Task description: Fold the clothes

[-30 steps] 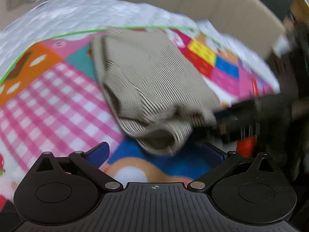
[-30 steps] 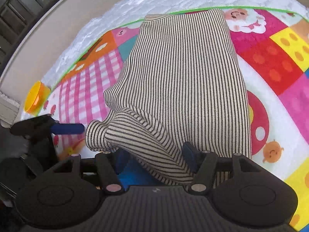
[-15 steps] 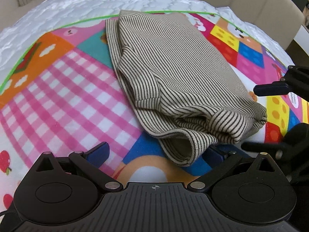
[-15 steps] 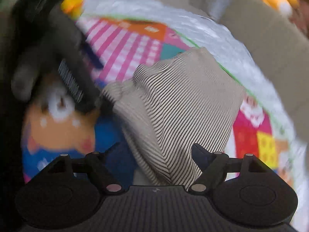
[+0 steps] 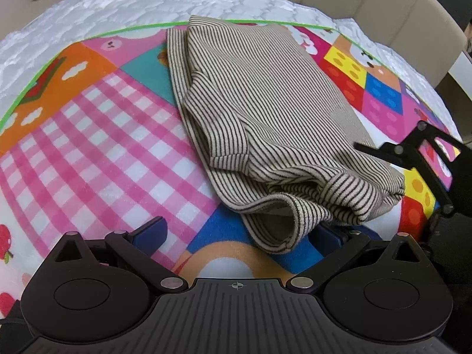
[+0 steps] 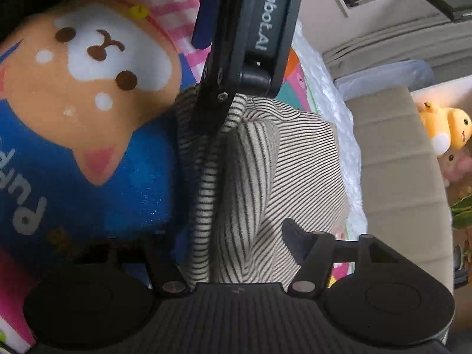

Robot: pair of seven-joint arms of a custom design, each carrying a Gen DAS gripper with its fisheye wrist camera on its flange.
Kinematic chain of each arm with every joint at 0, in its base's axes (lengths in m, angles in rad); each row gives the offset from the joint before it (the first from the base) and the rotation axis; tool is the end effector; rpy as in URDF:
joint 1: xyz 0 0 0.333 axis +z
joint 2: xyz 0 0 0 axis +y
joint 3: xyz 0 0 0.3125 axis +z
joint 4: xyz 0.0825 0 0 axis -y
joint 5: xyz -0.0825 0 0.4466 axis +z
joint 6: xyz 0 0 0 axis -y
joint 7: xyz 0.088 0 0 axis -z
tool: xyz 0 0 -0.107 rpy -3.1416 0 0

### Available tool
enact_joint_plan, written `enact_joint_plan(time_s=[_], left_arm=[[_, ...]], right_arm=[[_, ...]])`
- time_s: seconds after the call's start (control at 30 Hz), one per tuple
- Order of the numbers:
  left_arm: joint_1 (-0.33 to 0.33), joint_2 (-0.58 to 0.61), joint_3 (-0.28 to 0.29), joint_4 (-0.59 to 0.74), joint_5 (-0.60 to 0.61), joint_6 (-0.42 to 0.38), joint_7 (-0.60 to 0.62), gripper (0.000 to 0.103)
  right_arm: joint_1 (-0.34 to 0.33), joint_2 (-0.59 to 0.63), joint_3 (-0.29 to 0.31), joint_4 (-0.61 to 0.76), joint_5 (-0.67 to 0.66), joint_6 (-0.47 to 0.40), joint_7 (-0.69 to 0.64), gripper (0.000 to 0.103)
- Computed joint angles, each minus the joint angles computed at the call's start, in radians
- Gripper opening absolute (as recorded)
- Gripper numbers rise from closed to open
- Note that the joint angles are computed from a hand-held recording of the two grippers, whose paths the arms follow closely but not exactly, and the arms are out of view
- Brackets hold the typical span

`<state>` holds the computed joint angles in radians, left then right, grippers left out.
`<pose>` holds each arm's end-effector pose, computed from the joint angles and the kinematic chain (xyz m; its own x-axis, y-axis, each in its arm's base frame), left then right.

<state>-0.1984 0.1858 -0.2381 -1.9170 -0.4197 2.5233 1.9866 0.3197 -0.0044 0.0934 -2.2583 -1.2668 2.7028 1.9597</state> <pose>0.6284 -0.2821 0.4102 -0.5535 -0.8026 0.2222 -0.7833 0.4110 -0.4665 0.5274 0.2668 0.3511 0.5791 -0.4058 0.7070 -0.3580 -0.9058 -0.2267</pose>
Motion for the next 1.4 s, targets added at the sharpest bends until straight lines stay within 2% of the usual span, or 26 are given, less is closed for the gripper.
enact_joint_plan(time_s=[0.13, 0.23, 0.3, 0.4, 0.5, 0.63, 0.73, 0.77, 0.83, 0.9, 1.0, 1.1, 1.23, 1.27, 1.3, 1.4], left_arm=[[0.012, 0.003, -0.005, 0.005, -0.051, -0.007, 0.016, 0.103], [0.064, -0.002, -0.019, 0.014, -0.27, -0.034, 0.081, 0.103], [0.086, -0.014, -0.021, 0.006, -0.412, -0.001, 0.115, 0.103], [0.071, -0.006, -0.008, 0.022, -0.407, 0.067, 0.081, 0.103], [0.022, 0.047, 0.01, 0.086, -0.214, 0.115, -0.044, 0.103], [0.002, 0.155, 0.003, 0.236, -0.147, 0.16, -0.184, 0.103], [0.017, 0.232, -0.014, 0.331, -0.167, 0.229, -0.268, 0.103], [0.041, 0.251, -0.039, 0.344, -0.202, 0.26, -0.253, 0.103], [0.129, 0.278, -0.129, 0.353, -0.328, 0.281, -0.133, 0.103], [0.19, 0.302, -0.175, 0.369, -0.419, 0.226, -0.042, 0.103], [0.212, 0.328, -0.165, 0.396, -0.453, 0.144, 0.03, 0.103], [0.219, 0.346, -0.163, 0.419, -0.475, 0.081, 0.112, 0.103], [0.243, 0.357, -0.201, 0.44, -0.557, -0.05, 0.286, 0.103], [0.24, 0.36, -0.203, 0.446, -0.57, -0.082, 0.324, 0.103], [0.227, 0.359, -0.197, 0.447, -0.571, -0.097, 0.35, 0.103], [0.156, 0.346, -0.152, 0.428, -0.501, -0.066, 0.354, 0.103]], right_arm=[[0.003, -0.027, 0.003, -0.01, 0.089, -0.005, -0.076, 0.025], [0.003, -0.076, 0.005, -0.036, 0.241, 0.001, -0.207, 0.023], [0.01, -0.129, 0.006, -0.071, 0.372, 0.002, -0.346, 0.023], [0.039, -0.221, -0.005, -0.122, 0.586, -0.022, -0.596, 0.023], [0.041, -0.266, -0.008, -0.118, 0.67, -0.057, -0.765, 0.023], [0.014, -0.199, -0.008, 0.027, 0.726, -0.133, -0.899, 0.024], [-0.006, -0.048, -0.026, 0.225, 0.818, -0.203, -1.008, 0.026], [-0.015, 0.014, -0.032, 0.296, 0.856, -0.228, -1.049, 0.027], [-0.035, 0.133, -0.036, 0.433, 0.916, -0.272, -1.115, 0.031], [-0.048, 0.229, -0.039, 0.519, 0.929, -0.267, -1.143, 0.038], [-0.06, 0.343, -0.047, 0.61, 0.916, -0.212, -1.162, 0.04], [-0.086, 0.388, -0.036, 0.64, 0.955, -0.153, -1.207, 0.04], [-0.097, 0.374, -0.033, 0.612, 0.988, -0.081, -1.204, 0.047], [-0.097, 0.361, -0.036, 0.597, 0.991, -0.066, -1.193, 0.056], [-0.098, 0.341, -0.041, 0.572, 0.994, -0.041, -1.164, 0.064], [-0.093, 0.265, -0.068, 0.483, 0.999, 0.036, -0.998, 0.069]])
